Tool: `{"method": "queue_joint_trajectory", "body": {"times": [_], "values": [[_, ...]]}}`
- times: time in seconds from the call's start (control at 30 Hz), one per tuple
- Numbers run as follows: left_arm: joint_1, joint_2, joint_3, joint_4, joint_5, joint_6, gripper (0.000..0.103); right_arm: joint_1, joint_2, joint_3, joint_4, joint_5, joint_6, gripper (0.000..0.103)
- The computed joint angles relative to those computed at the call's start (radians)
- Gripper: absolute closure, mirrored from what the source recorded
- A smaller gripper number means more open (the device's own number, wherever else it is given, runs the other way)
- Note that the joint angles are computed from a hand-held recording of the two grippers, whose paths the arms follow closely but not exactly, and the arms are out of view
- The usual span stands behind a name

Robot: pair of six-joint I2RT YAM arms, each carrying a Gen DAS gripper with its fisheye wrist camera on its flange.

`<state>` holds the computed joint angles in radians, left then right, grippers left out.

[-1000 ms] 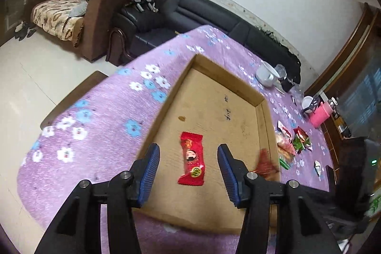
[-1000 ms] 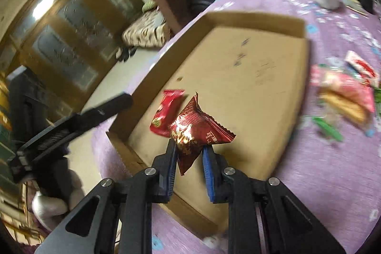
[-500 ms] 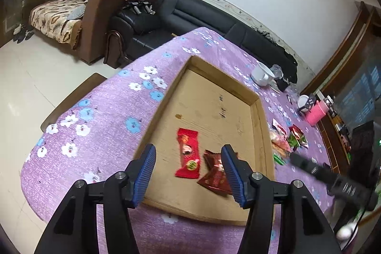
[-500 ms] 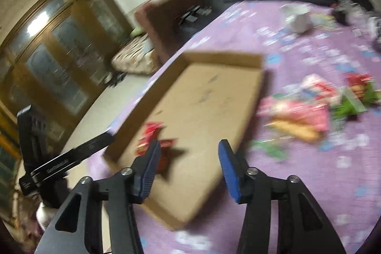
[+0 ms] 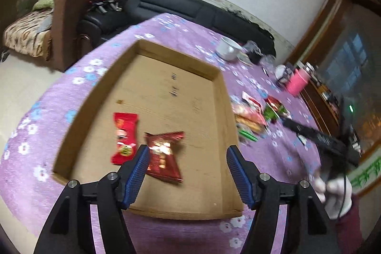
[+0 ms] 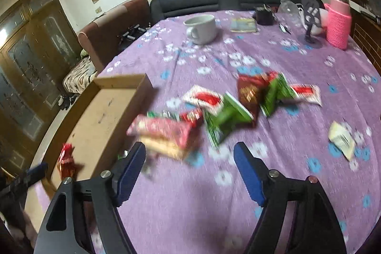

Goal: Organize snacks
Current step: 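Grasp the pink cartoon packet with the right gripper while the left grasps the cake bar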

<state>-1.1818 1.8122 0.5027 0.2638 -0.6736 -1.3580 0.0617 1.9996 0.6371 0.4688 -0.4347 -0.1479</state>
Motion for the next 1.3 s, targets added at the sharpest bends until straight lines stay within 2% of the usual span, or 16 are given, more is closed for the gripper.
{"method": "queue_joint_trajectory", "body": {"times": [0.13, 0.23, 0.3, 0.33, 0.37, 0.47, 0.63, 0.73, 0.8, 0.83, 0.87, 1.0, 1.17, 1.2, 1.23, 1.3], "values": [[0.003, 0.035, 0.053, -0.009, 0.021, 0.034, 0.033, 0.124, 0.075, 0.145, -0.039, 0.09, 0.016, 0.027], [0.009, 0.048, 0.075, -0.009, 0.037, 0.053, 0.033, 0.206, 0.15, 0.287, -0.155, 0.16, 0.018, 0.033], [0.01, 0.051, 0.089, -0.021, 0.041, 0.058, 0.033, 0.25, 0.213, 0.379, -0.25, 0.215, -0.006, 0.048], [0.01, 0.052, 0.093, -0.025, 0.042, 0.059, 0.033, 0.268, 0.244, 0.415, -0.298, 0.251, -0.03, 0.066], [0.011, 0.051, 0.097, -0.028, 0.045, 0.062, 0.033, 0.268, 0.255, 0.419, -0.309, 0.261, -0.046, 0.079], [0.01, 0.047, 0.103, -0.034, 0.04, 0.071, 0.033, 0.226, 0.225, 0.341, -0.301, 0.261, -0.117, 0.086], [0.007, 0.057, 0.115, 0.018, 0.051, 0.129, 0.033, 0.034, 0.112, 0.179, -0.351, 0.178, -0.226, 0.087], [-0.004, 0.083, 0.161, 0.025, 0.063, 0.185, 0.033, -0.109, 0.069, 0.137, -0.382, 0.126, -0.273, 0.085], [-0.01, 0.108, 0.204, 0.02, 0.078, 0.221, 0.033, -0.244, 0.036, 0.132, -0.419, -0.027, -0.303, 0.071], [-0.011, 0.126, 0.231, 0.015, 0.09, 0.237, 0.033, -0.286, 0.018, 0.119, -0.409, -0.06, -0.31, 0.06], [-0.013, 0.142, 0.254, 0.01, 0.1, 0.247, 0.033, -0.318, 0.001, 0.1, -0.388, -0.078, -0.32, 0.056], [-0.019, 0.21, 0.354, -0.019, 0.147, 0.28, 0.033, -0.319, 0.007, 0.065, -0.39, -0.114, -0.429, 0.056], [-0.014, 0.255, 0.443, -0.063, 0.179, 0.302, 0.033, -0.193, 0.073, -0.013, -0.206, -0.038, -0.432, 0.057], [-0.012, 0.264, 0.466, -0.083, 0.181, 0.308, 0.033, -0.185, 0.085, -0.03, -0.163, -0.026, -0.425, 0.059], [-0.01, 0.271, 0.489, -0.101, 0.183, 0.316, 0.033, -0.179, 0.092, -0.054, -0.095, -0.019, -0.41, 0.078], [-0.003, 0.292, 0.533, -0.125, 0.184, 0.337, 0.033, -0.182, 0.096, -0.037, -0.113, -0.025, -0.395, 0.08]]}}
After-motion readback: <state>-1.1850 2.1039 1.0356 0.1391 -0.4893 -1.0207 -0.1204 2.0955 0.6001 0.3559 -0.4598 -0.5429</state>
